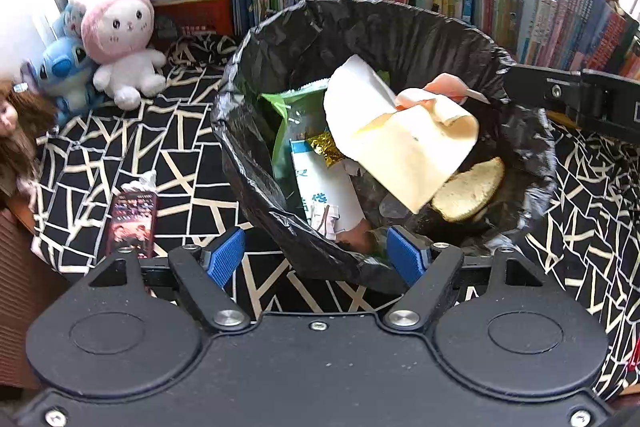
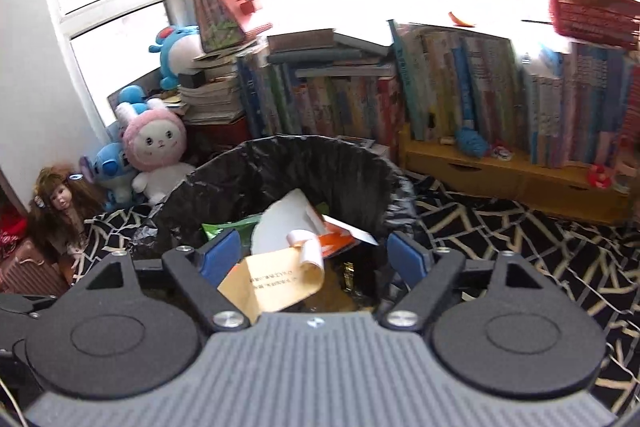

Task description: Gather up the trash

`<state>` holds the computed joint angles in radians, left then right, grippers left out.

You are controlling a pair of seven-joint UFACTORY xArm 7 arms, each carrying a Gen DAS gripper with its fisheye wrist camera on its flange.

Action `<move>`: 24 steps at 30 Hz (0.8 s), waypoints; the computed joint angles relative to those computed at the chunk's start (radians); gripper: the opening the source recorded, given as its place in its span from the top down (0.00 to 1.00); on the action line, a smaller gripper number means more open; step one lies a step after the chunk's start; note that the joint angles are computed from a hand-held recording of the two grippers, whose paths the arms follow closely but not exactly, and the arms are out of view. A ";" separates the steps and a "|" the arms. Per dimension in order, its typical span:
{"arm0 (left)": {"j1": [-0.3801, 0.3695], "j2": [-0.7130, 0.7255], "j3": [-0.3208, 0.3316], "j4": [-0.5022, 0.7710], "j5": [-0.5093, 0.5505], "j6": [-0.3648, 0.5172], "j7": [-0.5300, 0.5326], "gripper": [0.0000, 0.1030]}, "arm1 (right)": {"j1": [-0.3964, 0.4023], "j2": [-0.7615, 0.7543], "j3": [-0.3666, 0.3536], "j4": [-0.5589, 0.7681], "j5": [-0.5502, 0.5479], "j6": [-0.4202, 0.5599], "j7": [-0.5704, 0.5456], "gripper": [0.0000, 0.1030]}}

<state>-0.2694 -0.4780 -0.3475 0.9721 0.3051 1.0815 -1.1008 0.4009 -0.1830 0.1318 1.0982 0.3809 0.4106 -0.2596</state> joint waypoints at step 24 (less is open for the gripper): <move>-0.039 0.044 -0.002 0.115 -0.025 -0.041 0.121 0.25 | -0.182 -0.258 0.043 -0.183 -0.387 0.106 0.475 0.00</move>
<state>-0.3082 -0.4336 -0.3496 1.0874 0.2804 1.0407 -0.9797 0.2191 -0.4407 0.1747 0.9151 -0.0060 0.5163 0.2150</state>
